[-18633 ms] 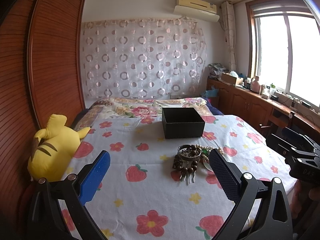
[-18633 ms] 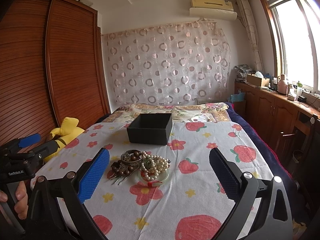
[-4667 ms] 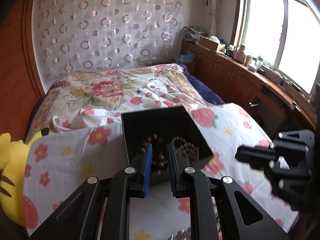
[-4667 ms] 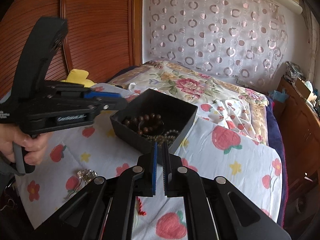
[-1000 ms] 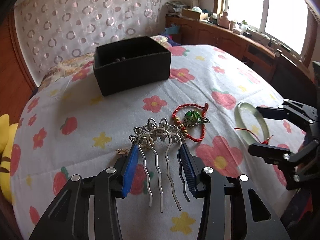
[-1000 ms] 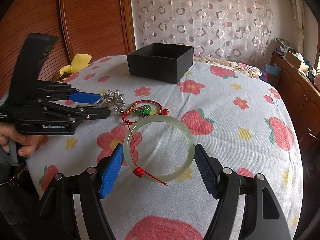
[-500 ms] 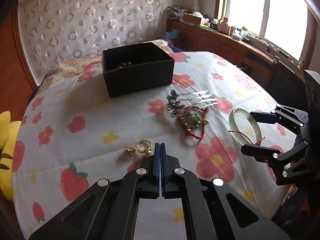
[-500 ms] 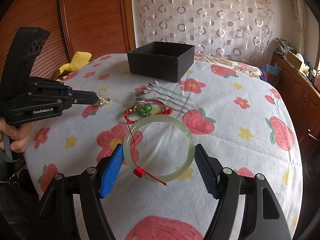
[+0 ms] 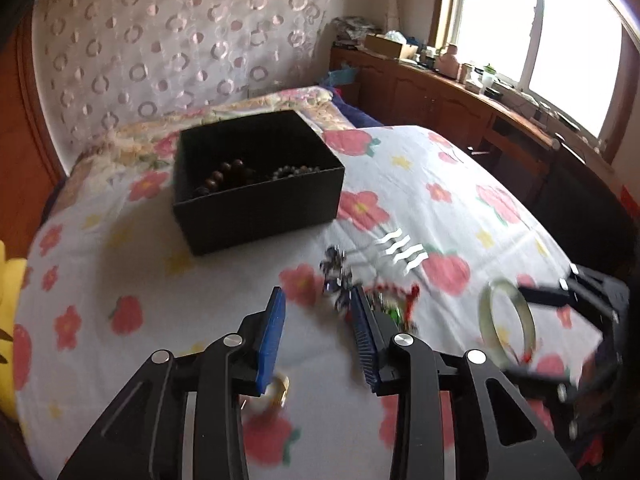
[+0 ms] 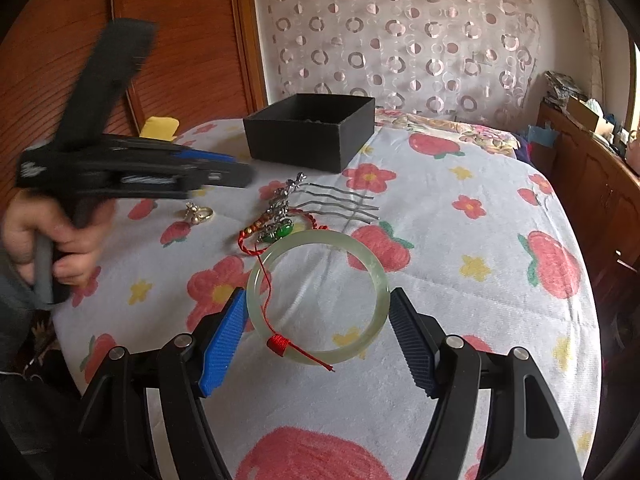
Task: Organize jewelry
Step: 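Carry the silver hair comb with the left tool and lower it into the black box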
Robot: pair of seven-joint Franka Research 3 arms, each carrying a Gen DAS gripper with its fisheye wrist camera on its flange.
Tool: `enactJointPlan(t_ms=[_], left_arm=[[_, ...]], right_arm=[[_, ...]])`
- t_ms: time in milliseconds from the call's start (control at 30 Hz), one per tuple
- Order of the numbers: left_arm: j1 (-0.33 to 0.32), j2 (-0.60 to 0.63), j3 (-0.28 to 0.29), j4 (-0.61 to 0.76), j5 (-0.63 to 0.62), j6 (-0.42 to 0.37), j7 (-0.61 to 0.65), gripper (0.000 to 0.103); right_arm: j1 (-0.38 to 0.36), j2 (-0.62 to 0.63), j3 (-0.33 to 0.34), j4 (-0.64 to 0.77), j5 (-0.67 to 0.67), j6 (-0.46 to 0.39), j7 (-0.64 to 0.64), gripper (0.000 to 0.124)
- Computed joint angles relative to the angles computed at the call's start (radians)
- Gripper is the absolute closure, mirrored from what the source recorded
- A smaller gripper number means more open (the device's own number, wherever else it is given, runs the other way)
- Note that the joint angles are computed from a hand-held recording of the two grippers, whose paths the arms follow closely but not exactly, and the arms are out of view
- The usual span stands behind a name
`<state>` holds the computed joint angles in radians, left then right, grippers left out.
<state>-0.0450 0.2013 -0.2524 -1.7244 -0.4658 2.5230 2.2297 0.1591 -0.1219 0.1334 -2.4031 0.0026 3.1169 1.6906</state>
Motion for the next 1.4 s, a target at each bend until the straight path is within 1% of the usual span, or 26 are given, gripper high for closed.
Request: enactJointPlan(t_ms=[167, 267, 300, 367, 433, 533, 667, 733, 767, 833, 867, 900, 933, 967, 1000, 1067, 1133, 1200, 1300, 1400], left_arm=[[-0.017, 0.101, -0.002, 0.123, 0.067, -0.074, -0.102, 0.071], [0.001, 0.135, -0.021, 0.169, 0.046, -0.105, -0.118, 0.071], [0.006, 0.139, -0.025, 0.175, 0.043, -0.112, -0.12, 0.071], [0.011, 0.155, -0.033, 0.199, 0.039, -0.129, -0.121, 0.071], [0.02, 0.16, -0.044, 0.206, 0.021, -0.137, -0.116, 0.071], [0.015, 0.168, -0.048, 0.217, 0.021, -0.139, -0.12, 0.071], [-0.008, 0.189, -0.04, 0.235, 0.073, -0.146, -0.153, 0.071], [-0.008, 0.187, -0.045, 0.229, 0.081, -0.13, -0.147, 0.071], [-0.007, 0.19, -0.046, 0.232, 0.085, -0.133, -0.143, 0.075], [0.004, 0.186, -0.057, 0.23, 0.071, -0.147, -0.12, 0.078], [0.004, 0.177, -0.057, 0.217, 0.075, -0.135, -0.105, 0.078], [0.002, 0.168, -0.056, 0.202, 0.079, -0.118, -0.094, 0.079], [0.004, 0.159, -0.058, 0.192, 0.072, -0.109, -0.086, 0.082], [0.009, 0.154, -0.06, 0.19, 0.062, -0.113, -0.078, 0.085], [0.01, 0.148, -0.06, 0.186, 0.056, -0.112, -0.07, 0.085], [0.011, 0.141, -0.058, 0.179, 0.052, -0.104, -0.045, 0.085], [0.013, 0.133, -0.058, 0.173, 0.044, -0.1, -0.025, 0.085], [0.017, 0.124, -0.061, 0.168, 0.022, -0.093, 0.0, 0.085], [0.033, 0.116, -0.063, 0.179, -0.031, -0.102, 0.032, 0.085], [0.041, 0.11, -0.058, 0.19, -0.066, -0.094, 0.055, 0.085]], right_arm=[[0.041, 0.005, -0.03, 0.006, 0.065, 0.004, -0.061, 0.05], [0.075, 0.01, -0.058, 0.009, 0.137, 0.01, -0.123, 0.05], [0.075, 0.01, -0.055, 0.008, 0.146, 0.012, -0.127, 0.05], [0.117, 0.011, -0.088, 0.011, 0.229, 0.014, -0.194, 0.05], [0.119, 0.012, -0.086, 0.011, 0.258, 0.018, -0.217, 0.05], [0.113, 0.013, -0.078, 0.013, 0.276, 0.018, -0.235, 0.05], [0.082, 0.017, -0.053, 0.021, 0.242, 0.012, -0.209, 0.05], [0.085, 0.02, -0.057, 0.025, 0.247, 0.009, -0.214, 0.05], [0.084, 0.021, -0.058, 0.027, 0.247, 0.007, -0.214, 0.05], [0.101, 0.025, -0.074, 0.039, 0.282, -0.001, -0.245, 0.05], [0.131, 0.027, -0.098, 0.048, 0.345, -0.009, -0.299, 0.05], [0.143, 0.028, -0.107, 0.054, 0.382, -0.013, -0.332, 0.05], [0.135, 0.028, -0.102, 0.058, 0.379, -0.013, -0.332, 0.05], [0.1, 0.026, -0.076, 0.057, 0.316, -0.01, -0.281, 0.05], [0.076, 0.024, -0.06, 0.057, 0.271, -0.011, -0.245, 0.05], [0.081, 0.025, -0.07, 0.069, 0.277, -0.02, -0.258, 0.05], [0.07, 0.029, -0.069, 0.083, 0.257, -0.03, -0.248, 0.05], [0.055, 0.035, -0.065, 0.1, 0.223, -0.039, -0.226, 0.05], [0.053, 0.05, -0.075, 0.14, 0.217, -0.052, -0.233, 0.05], [0.053, 0.069, -0.084, 0.186, 0.221, -0.062, -0.253, 0.05]])
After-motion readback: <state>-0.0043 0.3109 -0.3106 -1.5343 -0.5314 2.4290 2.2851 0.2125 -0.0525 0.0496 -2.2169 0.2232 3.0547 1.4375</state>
